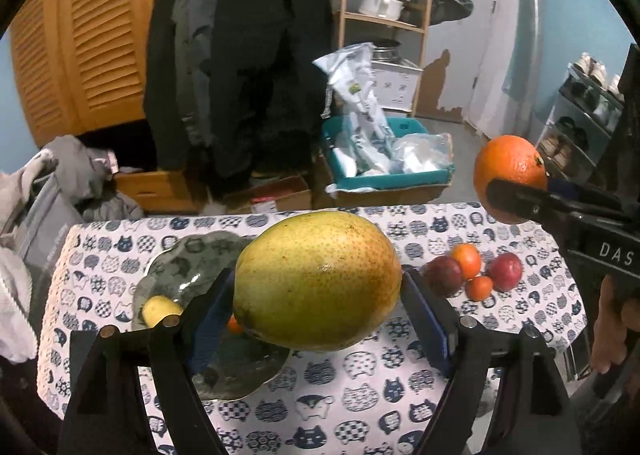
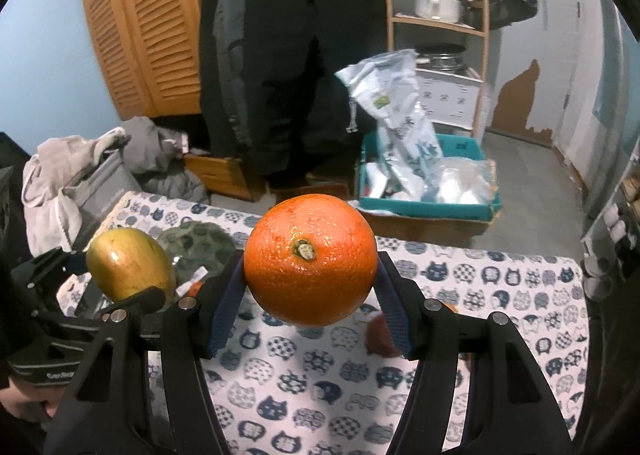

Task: Organize fruits
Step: 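Lift and carry the pear and orange in both tools over the glass bowl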

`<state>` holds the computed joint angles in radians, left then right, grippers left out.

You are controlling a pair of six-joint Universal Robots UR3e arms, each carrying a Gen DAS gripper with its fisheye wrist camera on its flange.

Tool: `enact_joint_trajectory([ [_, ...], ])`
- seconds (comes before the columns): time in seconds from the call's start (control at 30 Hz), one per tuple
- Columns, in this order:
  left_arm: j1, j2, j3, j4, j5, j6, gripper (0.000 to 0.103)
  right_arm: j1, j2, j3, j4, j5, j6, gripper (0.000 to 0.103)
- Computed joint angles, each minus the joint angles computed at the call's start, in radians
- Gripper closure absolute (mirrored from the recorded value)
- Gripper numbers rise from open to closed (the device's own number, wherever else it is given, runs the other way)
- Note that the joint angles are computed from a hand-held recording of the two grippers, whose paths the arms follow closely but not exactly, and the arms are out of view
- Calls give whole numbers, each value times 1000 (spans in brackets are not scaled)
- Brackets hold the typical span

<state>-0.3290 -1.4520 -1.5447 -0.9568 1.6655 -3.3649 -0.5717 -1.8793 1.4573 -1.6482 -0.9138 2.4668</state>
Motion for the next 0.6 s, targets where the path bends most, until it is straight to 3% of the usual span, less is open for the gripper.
enact_joint_trajectory([
  [0.6, 279, 195, -240, -17, -105, 72, 19, 399, 232, -36, -259, -154, 261, 40],
])
